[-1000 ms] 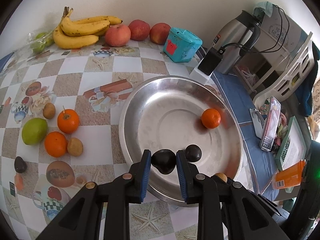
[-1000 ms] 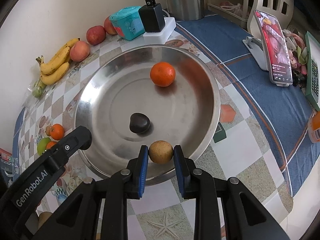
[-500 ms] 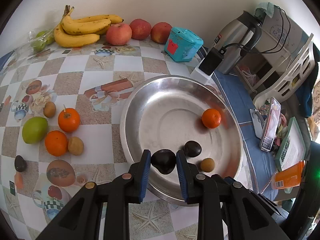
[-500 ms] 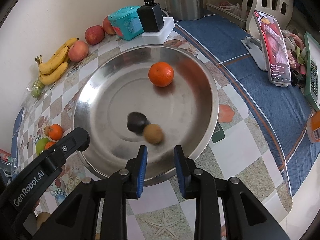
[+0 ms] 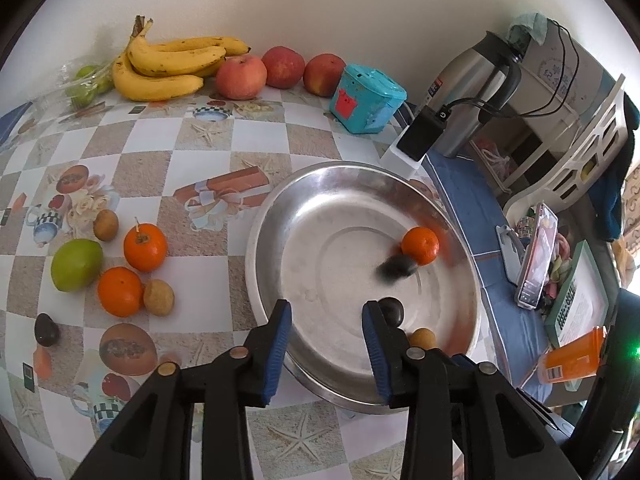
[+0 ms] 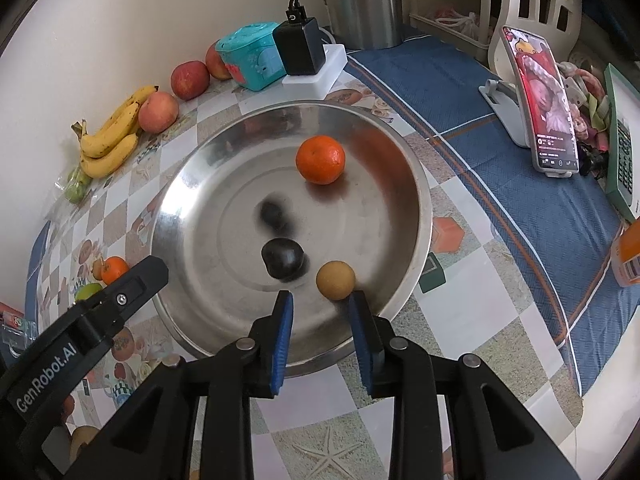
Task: Organize fruits
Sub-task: 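Open the right gripper dropping the kiwi while the left releases the dark fruit into the plate, then withdraw both open grippers from the plate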
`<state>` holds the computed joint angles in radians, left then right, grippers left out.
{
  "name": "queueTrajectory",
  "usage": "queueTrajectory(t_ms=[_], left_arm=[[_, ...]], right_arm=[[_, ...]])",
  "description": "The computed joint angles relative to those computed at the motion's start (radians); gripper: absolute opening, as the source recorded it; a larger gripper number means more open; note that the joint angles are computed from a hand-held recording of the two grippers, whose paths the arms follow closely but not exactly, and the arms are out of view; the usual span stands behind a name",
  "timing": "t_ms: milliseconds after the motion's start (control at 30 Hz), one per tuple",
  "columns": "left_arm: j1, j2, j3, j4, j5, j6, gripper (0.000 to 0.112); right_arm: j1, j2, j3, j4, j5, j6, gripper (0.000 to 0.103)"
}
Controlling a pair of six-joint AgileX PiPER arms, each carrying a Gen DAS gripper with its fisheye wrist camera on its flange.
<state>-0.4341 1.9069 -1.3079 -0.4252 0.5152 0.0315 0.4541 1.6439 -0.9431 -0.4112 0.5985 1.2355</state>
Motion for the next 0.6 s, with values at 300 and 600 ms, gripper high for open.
queueTrajectory(t_ms=[300,600], left_arm=[[0.011,-0.008,-0.013,0.213,0.027,-0.231,0.074],[0.008,0.023,-0.048,0.577,0.163,-0.569,0.089]], right_arm=[[0.021,-0.002,-0.006,-0.067,0.012,0.049,0.064],[0.034,0.007,-0.015,-0.093,0.023,0.053,0.078]])
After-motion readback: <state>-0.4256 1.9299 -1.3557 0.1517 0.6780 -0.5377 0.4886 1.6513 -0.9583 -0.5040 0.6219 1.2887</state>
